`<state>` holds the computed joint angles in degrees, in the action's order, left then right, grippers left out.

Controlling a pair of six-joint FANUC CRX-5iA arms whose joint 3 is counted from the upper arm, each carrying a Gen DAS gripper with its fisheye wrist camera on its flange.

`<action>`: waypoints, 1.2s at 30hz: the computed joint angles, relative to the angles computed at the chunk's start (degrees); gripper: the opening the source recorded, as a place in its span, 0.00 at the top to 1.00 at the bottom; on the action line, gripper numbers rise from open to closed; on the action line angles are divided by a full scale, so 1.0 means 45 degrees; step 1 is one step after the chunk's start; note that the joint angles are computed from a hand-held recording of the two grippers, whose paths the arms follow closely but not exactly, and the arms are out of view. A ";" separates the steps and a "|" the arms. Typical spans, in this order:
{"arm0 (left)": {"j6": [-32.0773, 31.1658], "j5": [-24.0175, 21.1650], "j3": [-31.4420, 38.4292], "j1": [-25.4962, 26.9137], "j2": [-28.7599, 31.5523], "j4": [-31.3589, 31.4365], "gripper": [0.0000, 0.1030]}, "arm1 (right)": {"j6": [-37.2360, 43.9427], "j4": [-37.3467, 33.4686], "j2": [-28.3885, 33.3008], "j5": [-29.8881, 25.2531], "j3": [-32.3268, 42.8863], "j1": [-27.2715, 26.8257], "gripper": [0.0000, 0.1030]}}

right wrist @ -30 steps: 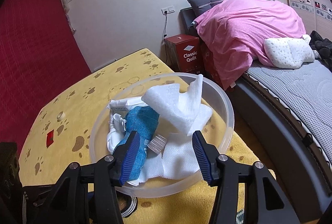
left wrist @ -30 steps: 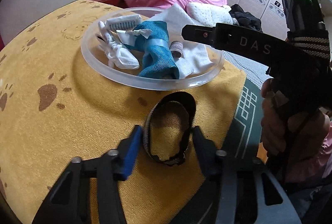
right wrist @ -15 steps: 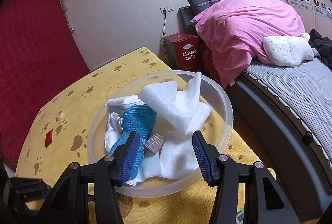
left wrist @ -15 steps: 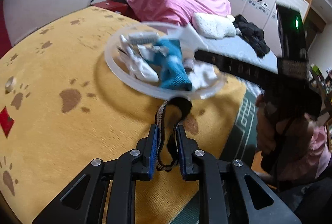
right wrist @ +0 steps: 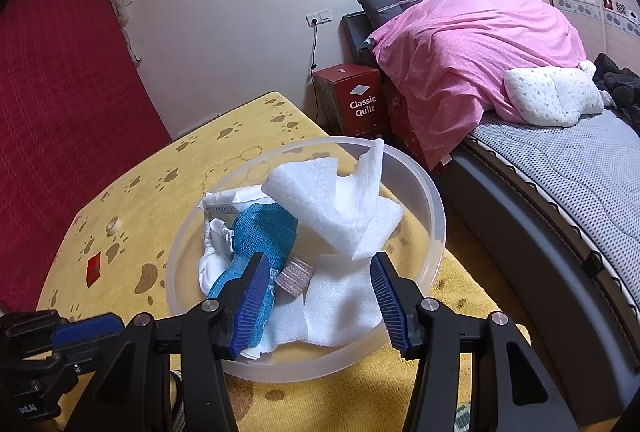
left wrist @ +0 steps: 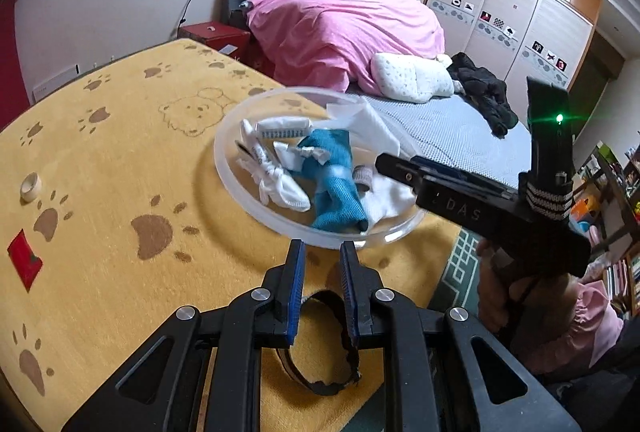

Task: Organize rigid objects
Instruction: 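Open the right gripper over the basin while the left gripper carries the wristband, then lower the wristband into the basin and open the left gripper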

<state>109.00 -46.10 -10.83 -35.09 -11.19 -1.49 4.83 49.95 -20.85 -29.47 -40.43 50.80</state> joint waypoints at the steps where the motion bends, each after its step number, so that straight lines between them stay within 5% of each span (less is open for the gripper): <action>1: -0.0029 -0.0051 -0.0070 0.0043 -0.0001 0.0110 0.82 | 0.0015 -0.0053 0.0010 -0.0001 0.0004 0.0006 0.46; 4: -0.0279 -0.0156 -0.0419 0.0311 0.0002 0.0851 0.74 | 0.0192 -0.0293 0.0015 -0.0010 0.0053 0.0010 0.46; 8: 0.0026 -0.0134 -0.0806 0.0426 -0.0066 0.1199 0.39 | 0.0292 -0.0406 0.0002 -0.0010 0.0065 0.0020 0.46; 17: -0.0319 -0.0889 -0.0272 -0.0364 0.0664 0.0576 0.39 | 0.0318 -0.0436 -0.0010 -0.0014 0.0060 0.0023 0.46; 19: -0.0248 -0.1002 -0.0136 -0.0589 0.0792 0.0247 0.43 | 0.0317 -0.0436 -0.0015 -0.0015 0.0059 0.0023 0.46; 22: 0.0032 -0.1314 0.0086 -0.0811 0.0956 -0.0270 0.73 | 0.0272 -0.0413 -0.0008 -0.0013 0.0056 0.0025 0.46; 25: 0.0370 -0.1201 -0.0055 -0.0678 0.0766 -0.0375 0.87 | 0.0211 -0.0358 -0.0017 -0.0028 0.0044 0.0017 0.46; 36: 0.1417 -0.0542 0.0206 -0.0364 0.0060 -0.1228 0.90 | 0.0046 -0.0260 -0.0040 -0.0084 0.0040 0.0070 0.46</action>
